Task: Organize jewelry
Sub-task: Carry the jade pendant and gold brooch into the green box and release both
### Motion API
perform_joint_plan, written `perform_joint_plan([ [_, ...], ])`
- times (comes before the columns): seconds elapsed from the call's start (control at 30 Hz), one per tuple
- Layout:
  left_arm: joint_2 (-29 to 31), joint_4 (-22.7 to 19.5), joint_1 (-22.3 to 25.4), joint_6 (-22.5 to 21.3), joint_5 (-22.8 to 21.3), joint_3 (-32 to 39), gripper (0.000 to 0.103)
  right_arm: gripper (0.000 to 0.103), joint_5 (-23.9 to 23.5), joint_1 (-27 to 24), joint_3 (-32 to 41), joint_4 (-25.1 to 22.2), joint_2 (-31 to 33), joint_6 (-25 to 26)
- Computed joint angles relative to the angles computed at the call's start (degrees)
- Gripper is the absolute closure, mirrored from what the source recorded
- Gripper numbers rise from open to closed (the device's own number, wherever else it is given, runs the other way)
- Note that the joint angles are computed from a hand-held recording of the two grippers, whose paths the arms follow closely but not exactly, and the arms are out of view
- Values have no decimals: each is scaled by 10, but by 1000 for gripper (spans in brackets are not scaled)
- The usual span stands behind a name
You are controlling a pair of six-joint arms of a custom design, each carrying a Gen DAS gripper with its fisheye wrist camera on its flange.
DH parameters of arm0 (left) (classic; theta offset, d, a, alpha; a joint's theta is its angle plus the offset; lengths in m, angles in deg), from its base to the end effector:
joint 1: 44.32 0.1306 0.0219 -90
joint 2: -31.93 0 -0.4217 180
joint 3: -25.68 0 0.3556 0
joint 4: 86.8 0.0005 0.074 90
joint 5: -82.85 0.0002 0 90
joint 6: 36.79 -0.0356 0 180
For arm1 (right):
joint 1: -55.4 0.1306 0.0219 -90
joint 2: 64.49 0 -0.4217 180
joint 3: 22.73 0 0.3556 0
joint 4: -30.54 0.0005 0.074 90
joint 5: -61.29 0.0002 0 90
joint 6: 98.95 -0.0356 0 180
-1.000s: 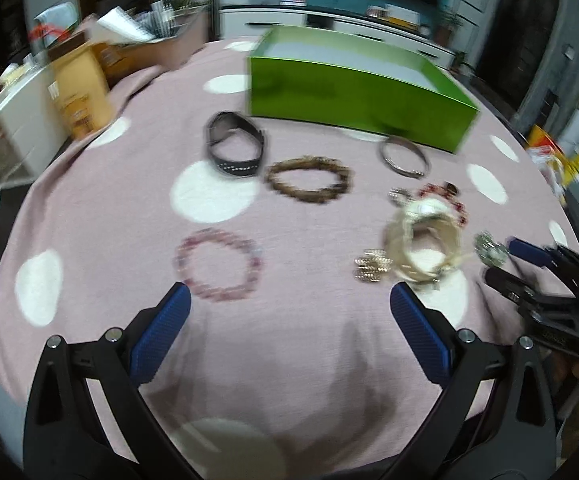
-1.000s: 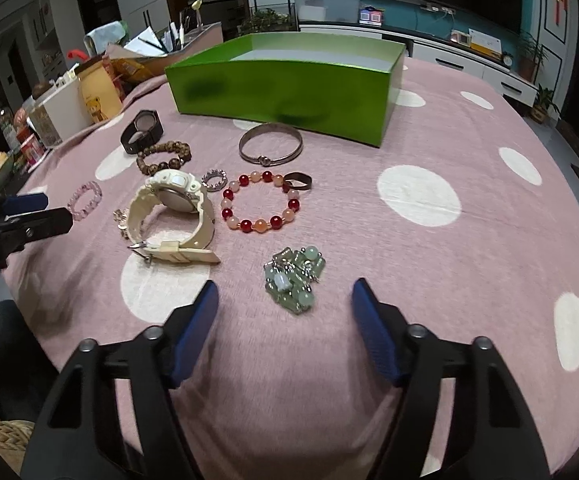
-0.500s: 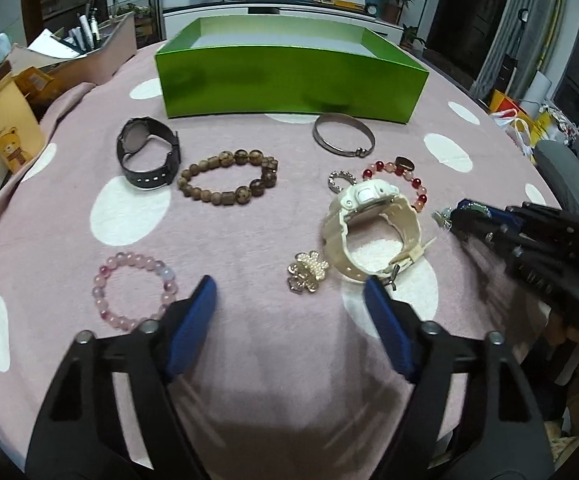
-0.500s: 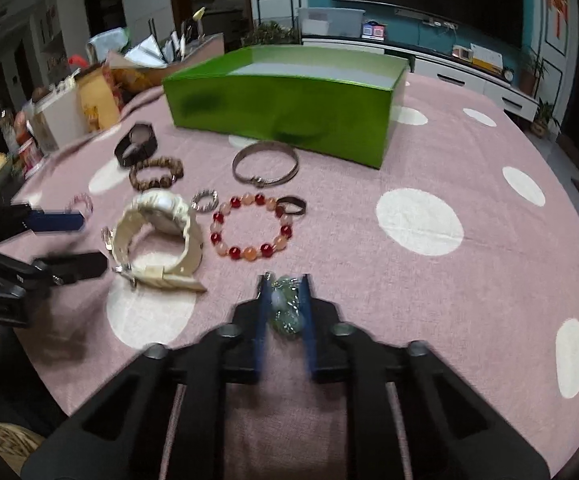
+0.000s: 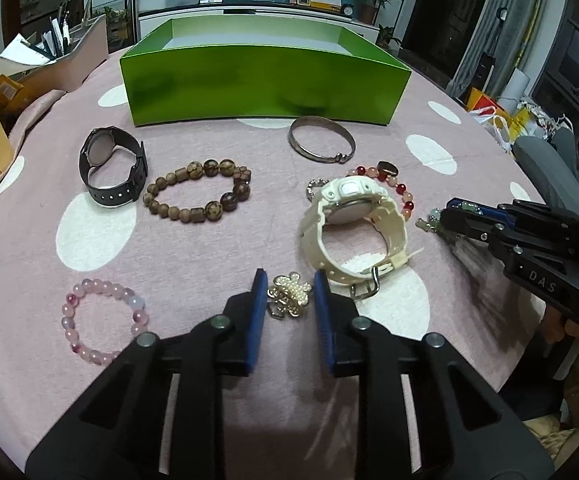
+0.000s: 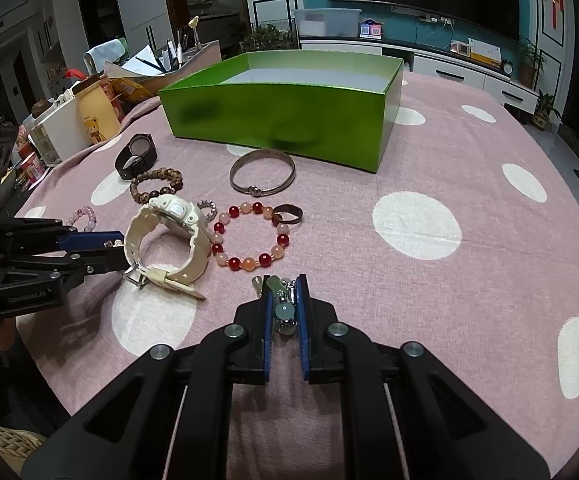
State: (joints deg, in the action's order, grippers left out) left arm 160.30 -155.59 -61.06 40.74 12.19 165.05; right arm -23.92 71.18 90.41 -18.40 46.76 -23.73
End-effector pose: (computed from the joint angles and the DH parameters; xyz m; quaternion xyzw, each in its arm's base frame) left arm 0.6571 -0.2105 0.4379 0.2839 0.9048 -0.1715 0.2673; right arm 0.5828 0.1611 0.4551 0.0072 0.9299 0.0589 0.3631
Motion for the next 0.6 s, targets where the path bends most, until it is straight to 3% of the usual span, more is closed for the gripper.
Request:
perform_joint_plan([
  [0.33, -30, 28, 6, 29, 10, -21, 80, 92, 1, 2, 4, 11, -14, -3],
  [0.6, -26, 19, 17, 55, -1, 27, 80, 92, -3, 2, 25, 21, -23, 2],
])
